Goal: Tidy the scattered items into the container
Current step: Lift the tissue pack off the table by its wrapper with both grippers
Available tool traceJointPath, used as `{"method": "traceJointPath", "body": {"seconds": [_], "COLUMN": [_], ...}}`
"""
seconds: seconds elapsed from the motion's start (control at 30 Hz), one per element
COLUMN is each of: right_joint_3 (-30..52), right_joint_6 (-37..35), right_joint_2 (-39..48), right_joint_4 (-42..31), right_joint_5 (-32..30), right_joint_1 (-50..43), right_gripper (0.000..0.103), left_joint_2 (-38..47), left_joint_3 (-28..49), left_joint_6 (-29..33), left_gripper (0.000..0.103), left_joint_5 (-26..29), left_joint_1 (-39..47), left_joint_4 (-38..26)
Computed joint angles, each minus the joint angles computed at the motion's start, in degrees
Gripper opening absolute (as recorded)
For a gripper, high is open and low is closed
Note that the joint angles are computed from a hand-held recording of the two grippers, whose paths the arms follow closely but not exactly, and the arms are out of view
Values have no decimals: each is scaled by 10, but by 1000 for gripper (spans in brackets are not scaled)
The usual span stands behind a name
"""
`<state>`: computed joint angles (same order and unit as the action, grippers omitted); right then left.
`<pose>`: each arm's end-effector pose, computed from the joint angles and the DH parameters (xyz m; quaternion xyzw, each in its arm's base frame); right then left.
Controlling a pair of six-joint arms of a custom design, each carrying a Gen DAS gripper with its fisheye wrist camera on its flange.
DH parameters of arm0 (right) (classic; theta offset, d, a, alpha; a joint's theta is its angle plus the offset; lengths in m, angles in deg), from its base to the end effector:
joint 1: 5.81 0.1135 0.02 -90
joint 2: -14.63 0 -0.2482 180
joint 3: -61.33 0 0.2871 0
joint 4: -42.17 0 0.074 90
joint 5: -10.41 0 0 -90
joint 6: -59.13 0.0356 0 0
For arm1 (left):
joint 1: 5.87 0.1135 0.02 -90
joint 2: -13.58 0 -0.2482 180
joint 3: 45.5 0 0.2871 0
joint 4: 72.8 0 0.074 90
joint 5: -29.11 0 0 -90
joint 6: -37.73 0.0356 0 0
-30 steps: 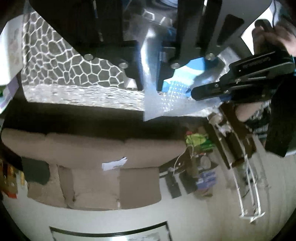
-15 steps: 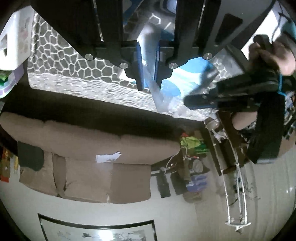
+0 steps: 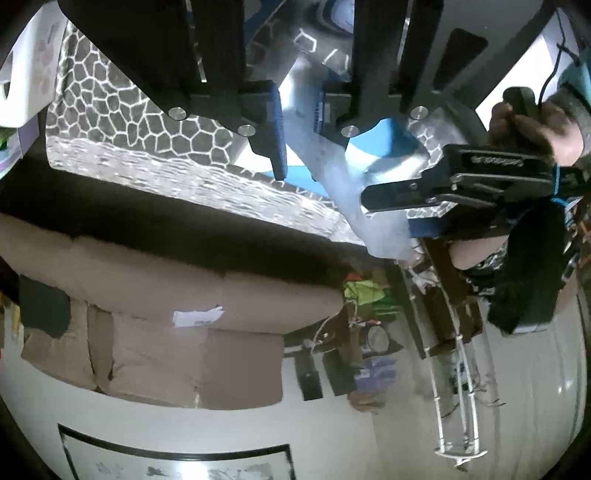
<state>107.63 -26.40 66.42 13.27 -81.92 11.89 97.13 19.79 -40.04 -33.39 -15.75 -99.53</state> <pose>0.2308 0.0752 0.2192 -0.1113 0.8774 0.1073 0.4542 0.3316 -0.0744 0.1955 0.2614 0.8633 -0.2119 0.3762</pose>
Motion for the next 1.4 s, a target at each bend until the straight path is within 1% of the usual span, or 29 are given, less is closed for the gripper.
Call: {"method": "traceJointPath", "body": {"seconds": [0.17,0.2,0.23,0.27,0.3,0.33,0.37,0.4,0.47,0.53,0.57,0.6,0.63,0.67,0.7,0.77,0.8,0.83,0.9,0.93,0.97,1.07,1.1,1.27,1.4], "right_joint_3": [-16,-17,-19,-21,-24,-24,-25,-27,-29,-27,-26,-21,-18,-12,-3,5,8,9,11,11,14,7,7,25,38], "right_joint_6": [-1,-1,0,3,6,8,9,15,26,38,39,42,45,48,51,56,65,73,95,99,100,96,97,107,128], "right_joint_2": [-20,-20,-20,-20,-20,-19,-19,-22,-23,-19,-17,-6,-2,9,27,43,49,51,54,53,55,37,36,61,81], "right_joint_4": [5,8,10,13,17,19,22,25,30,29,27,27,28,29,31,39,45,49,49,47,40,27,24,21,25], "right_joint_5": [26,35,37,35,31,31,37,37,33,30,43,72,87,105,124,149,167,171,187,179,170,174,170,161,118], "right_joint_1": [16,22,23,23,22,23,25,25,21,18,21,32,40,49,59,70,77,78,84,81,77,66,60,53,29], "right_gripper": [11,11,11,11,11,11,11,11,11,14,14,16,19,28,31,32,32,32,29,29,29,29,29,32,35], "left_joint_2": [-24,-24,-20,-13,-9,-2,-2,-6,-22,-36,-42,-44,-47,-49,-46,-50,-47,-49,-48,-48,-43,-45,-49,-62,-62], "left_joint_3": [-19,-19,-14,-8,-1,8,9,4,-12,-30,-39,-44,-47,-50,-45,-49,-47,-50,-51,-52,-46,-47,-52,-66,-67], "left_joint_6": [5,10,17,21,24,28,31,35,26,15,13,13,12,9,8,10,12,14,10,7,3,5,9,15,21], "left_gripper": [71,69,63,57,40,27,22,20,19,17,16,16,16,15,15,15,11,11,11,11,11,11,11,11,11], "left_joint_5": [-80,-95,-108,-107,-101,-87,-88,-92,-101,-101,-108,-110,-106,-106,-99,-96,-89,-91,-89,-92,-83,-69,-74,-69,-53], "left_joint_1": [-39,-47,-56,-61,-62,-62,-68,-73,-80,-82,-86,-87,-86,-86,-83,-80,-76,-76,-74,-74,-70,-63,-66,-66,-55], "left_joint_4": [33,36,31,26,17,5,2,5,22,38,47,51,54,56,53,53,52,54,56,58,54,53,56,65,64]}}
